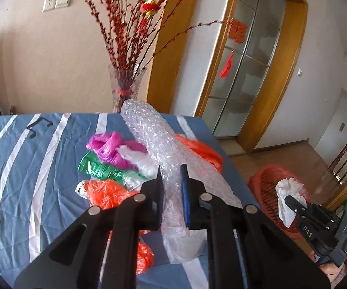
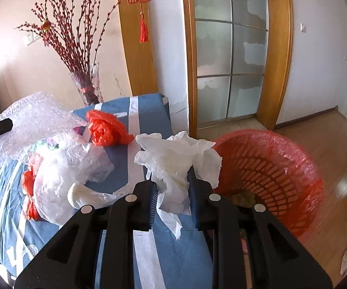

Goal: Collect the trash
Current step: 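Carry the tissue and bubble wrap over the basket and release both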

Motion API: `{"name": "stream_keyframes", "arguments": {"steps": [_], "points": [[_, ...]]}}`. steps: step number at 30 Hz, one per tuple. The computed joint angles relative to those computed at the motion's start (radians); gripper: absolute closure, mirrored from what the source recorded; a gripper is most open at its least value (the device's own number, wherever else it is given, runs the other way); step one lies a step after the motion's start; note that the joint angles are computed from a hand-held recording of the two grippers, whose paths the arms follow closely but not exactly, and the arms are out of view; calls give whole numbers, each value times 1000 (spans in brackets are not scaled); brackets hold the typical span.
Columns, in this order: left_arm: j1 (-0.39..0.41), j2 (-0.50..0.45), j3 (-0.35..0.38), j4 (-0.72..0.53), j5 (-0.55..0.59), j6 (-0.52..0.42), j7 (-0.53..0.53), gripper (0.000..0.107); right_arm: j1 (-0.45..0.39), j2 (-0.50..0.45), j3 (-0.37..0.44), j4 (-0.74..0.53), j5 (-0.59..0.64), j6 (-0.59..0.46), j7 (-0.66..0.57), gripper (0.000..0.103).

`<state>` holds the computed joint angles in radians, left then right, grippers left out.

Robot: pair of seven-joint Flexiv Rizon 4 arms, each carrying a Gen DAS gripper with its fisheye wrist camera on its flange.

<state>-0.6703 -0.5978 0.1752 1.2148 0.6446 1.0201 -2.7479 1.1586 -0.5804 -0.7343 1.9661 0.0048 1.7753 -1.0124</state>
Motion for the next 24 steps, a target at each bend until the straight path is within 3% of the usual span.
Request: {"name": "stream_keyframes", "arguments": {"steps": [12,20,24], "points": [[-28,-71,-31,-138,-29,-15,88,93,102,38,-134,75,91,45,-50,80],[-45,-209,-54,-330,-140,-32,229,93,116,59,-185,117,157,68,-84,80],[-50,-311,-72,-484,-218,-67,324,93,104,65,-194,134,182,76,-94,80]]}}
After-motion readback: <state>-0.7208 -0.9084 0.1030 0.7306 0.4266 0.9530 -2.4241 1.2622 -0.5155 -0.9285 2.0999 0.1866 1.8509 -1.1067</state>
